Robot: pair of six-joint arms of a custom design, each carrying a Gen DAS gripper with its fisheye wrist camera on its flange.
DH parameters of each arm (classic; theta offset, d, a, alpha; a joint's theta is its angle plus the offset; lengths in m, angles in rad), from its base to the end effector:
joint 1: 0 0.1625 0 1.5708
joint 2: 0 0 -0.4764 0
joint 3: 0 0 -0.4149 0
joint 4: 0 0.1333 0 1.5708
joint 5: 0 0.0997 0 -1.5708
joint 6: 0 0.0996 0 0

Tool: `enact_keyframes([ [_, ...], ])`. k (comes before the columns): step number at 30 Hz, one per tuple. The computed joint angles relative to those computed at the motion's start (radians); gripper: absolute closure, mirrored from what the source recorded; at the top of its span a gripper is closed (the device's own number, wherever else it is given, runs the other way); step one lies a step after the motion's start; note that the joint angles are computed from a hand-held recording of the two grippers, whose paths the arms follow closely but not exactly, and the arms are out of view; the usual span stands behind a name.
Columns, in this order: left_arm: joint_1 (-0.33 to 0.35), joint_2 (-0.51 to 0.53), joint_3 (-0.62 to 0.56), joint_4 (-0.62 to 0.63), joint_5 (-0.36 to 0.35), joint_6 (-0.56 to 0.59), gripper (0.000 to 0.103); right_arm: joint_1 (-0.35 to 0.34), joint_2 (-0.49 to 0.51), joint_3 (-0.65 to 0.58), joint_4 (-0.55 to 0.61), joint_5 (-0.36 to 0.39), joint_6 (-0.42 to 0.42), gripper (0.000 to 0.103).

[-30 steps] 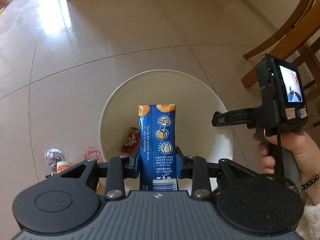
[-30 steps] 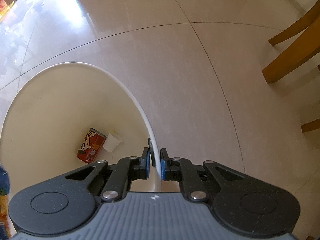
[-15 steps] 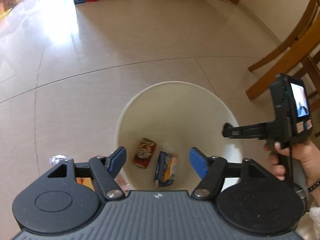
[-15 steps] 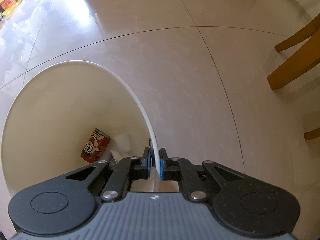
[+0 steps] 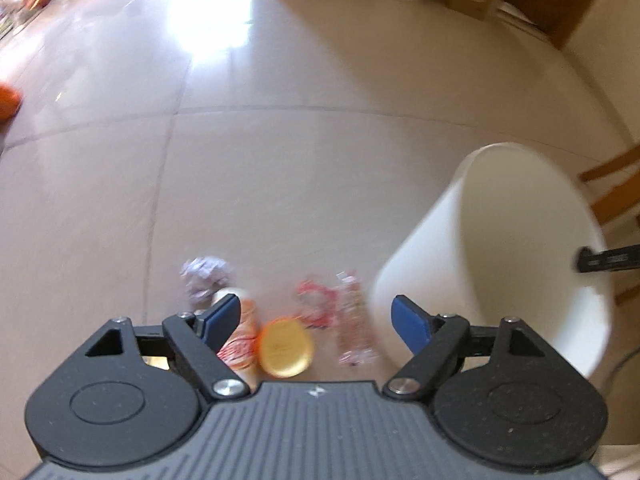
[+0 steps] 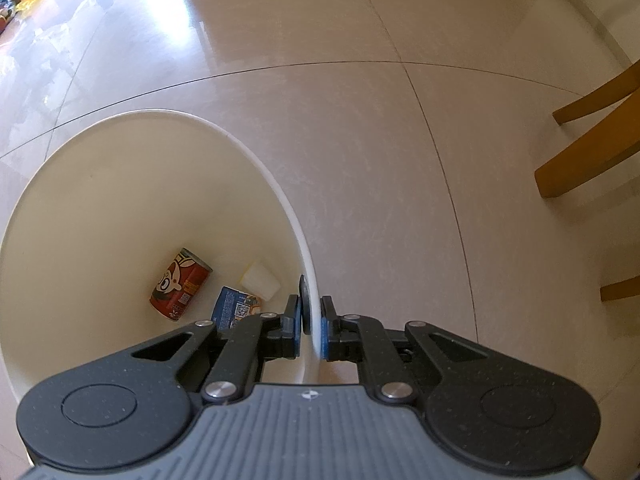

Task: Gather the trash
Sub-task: 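Move the left tool to the yellow-lidded drink cup and grasp it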

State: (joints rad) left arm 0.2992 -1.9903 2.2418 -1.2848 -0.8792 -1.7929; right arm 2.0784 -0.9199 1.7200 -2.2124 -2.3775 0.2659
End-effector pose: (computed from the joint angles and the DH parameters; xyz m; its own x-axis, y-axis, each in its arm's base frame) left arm -0.1849 -0.2630 0.3774 -0.8194 -0.4303 -0.3787 -0.0979 0.7560 -0.6472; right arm 0.3770 -0.5515 0.1601 -0.6561 -0.1938 0.7294 -0.3188 0.9472 -0.0351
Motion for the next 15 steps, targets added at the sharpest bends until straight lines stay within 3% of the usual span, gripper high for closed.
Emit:
enact_keyframes([
  [8, -0.002, -0.131, 0.14, 0.071, -0.076, -0.114, 0.02, -0.001, -0.001, 0.007, -0.009, -0.008, -0.007, 0.092],
  [12, -0.017, -0.189, 0.224, 0.025, -0.123, -0.14, 0.02, -0.001, -0.001, 0.008, -0.009, -0.006, -0.002, 0.092],
  [15, 0.004, -0.199, 0.271, -0.036, -0.133, -0.091, 0.02, -0.001, -0.002, 0.005, -0.004, -0.003, 0.006, 0.092],
])
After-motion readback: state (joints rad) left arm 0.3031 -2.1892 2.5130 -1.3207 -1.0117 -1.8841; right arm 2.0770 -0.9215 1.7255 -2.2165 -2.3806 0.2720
